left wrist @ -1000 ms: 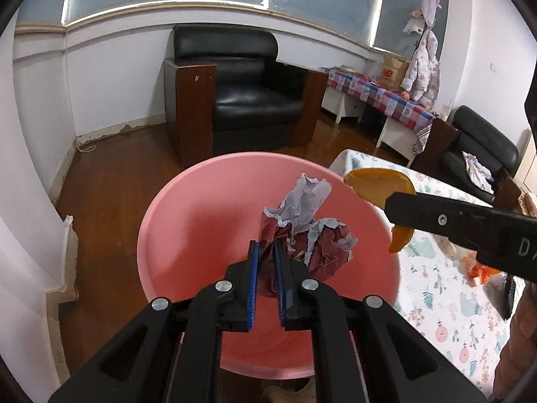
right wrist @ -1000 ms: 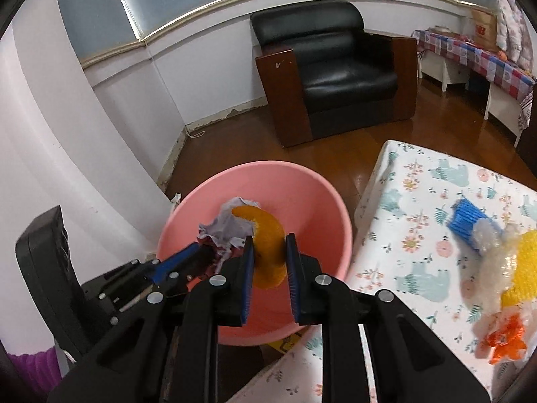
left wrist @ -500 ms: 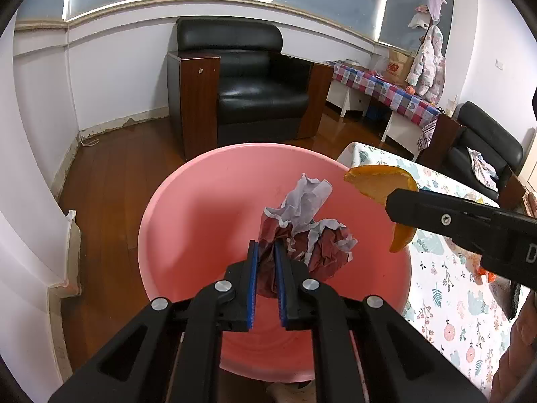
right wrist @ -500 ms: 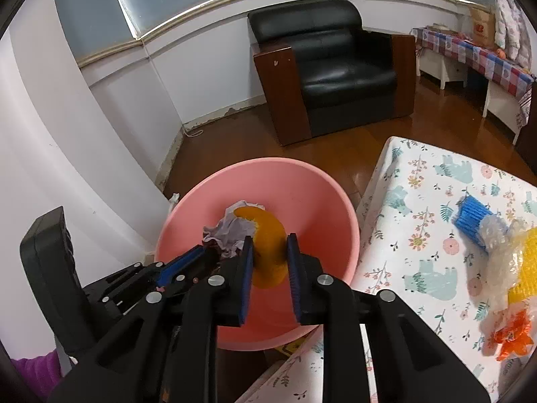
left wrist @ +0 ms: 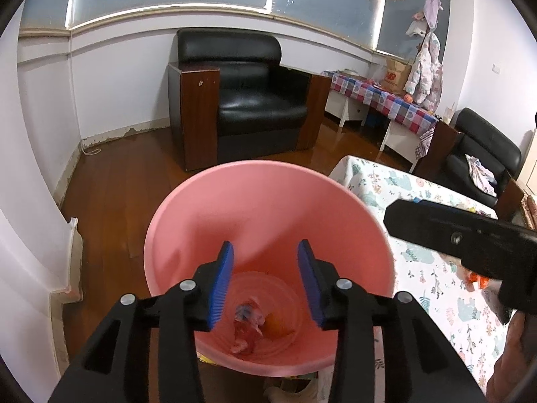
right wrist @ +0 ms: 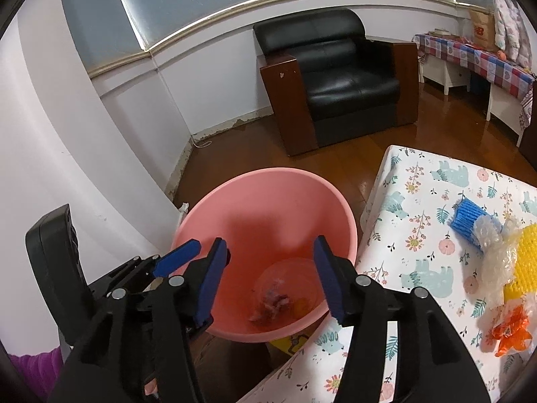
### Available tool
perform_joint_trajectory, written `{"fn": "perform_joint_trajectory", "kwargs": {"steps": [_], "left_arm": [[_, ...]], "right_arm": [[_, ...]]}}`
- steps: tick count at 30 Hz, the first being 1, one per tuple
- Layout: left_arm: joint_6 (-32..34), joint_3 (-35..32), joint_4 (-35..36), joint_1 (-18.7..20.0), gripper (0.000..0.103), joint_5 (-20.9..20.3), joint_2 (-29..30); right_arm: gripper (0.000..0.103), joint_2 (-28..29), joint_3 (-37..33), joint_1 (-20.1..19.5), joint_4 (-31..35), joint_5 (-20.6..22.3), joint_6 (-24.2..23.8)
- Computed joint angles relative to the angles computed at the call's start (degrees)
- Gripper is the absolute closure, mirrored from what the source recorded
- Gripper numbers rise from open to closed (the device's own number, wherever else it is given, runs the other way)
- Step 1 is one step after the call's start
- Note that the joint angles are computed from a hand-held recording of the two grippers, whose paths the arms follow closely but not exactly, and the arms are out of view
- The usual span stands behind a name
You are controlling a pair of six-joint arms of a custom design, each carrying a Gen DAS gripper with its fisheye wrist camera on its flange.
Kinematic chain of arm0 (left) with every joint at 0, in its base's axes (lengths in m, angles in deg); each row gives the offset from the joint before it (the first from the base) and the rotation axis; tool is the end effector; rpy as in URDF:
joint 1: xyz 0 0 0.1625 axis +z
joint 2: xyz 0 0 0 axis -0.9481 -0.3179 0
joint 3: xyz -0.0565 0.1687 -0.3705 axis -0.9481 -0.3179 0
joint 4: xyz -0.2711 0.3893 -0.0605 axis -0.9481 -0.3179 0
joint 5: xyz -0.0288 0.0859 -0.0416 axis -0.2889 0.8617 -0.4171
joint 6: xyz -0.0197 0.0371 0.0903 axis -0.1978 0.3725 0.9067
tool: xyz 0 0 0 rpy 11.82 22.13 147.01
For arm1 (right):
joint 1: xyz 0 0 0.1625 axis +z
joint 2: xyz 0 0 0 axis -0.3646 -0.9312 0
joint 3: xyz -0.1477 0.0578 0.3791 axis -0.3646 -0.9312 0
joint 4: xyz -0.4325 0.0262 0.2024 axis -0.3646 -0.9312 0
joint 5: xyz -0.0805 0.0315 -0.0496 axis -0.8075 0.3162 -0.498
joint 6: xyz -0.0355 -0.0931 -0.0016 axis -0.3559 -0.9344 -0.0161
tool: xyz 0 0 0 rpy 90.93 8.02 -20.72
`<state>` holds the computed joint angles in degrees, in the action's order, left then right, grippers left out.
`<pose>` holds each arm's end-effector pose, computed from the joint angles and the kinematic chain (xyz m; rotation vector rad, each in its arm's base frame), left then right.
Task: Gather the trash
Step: 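Open both tools over the pink bucket to drop the paper and orange peel, then move both open tools back from the bucket to the table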
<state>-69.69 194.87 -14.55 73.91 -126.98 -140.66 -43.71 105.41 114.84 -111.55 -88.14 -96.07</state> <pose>-0.2897 -0.2210 0.0390 -0.0867 2.0551 -1.2096 0.1558 -0.3453 0.2195 1.2066 -2.7384 0.5017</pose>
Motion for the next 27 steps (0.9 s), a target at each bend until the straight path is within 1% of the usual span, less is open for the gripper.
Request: {"fn": "perform_joint_trajectory", "kwargs": {"steps": [4,8,14,21,27], "left_arm": [[-1.06,-1.27,1.76,-0.71,0.059,0.50,0.72],[-0.68,-2.20,1.74,-1.17,0.057,1.06,1.43],[1.09,-3.22,-0.69,-1.59,0.054,2.35,2.55],[6.83,-3.82,-8.05,-1.30,0.053,3.95,4.13],[15.88,-5.54,-17.51,-0.24,0.053,5.55,8.19]], "right_arm": [[0.046,-2.48,0.31,-0.92,1.30,1.03,-1.12],[0.044,-5.31,0.36,-2.38,3.13,2.48,-2.11],[0.043,-8.99,0.19,-4.58,5.38,3.53,-3.11],[0.042,-12.88,-0.45,-8.31,7.60,4.73,-4.50],[0.042,-16.05,-1.21,-12.44,9.22,5.67,-5.62]]}}
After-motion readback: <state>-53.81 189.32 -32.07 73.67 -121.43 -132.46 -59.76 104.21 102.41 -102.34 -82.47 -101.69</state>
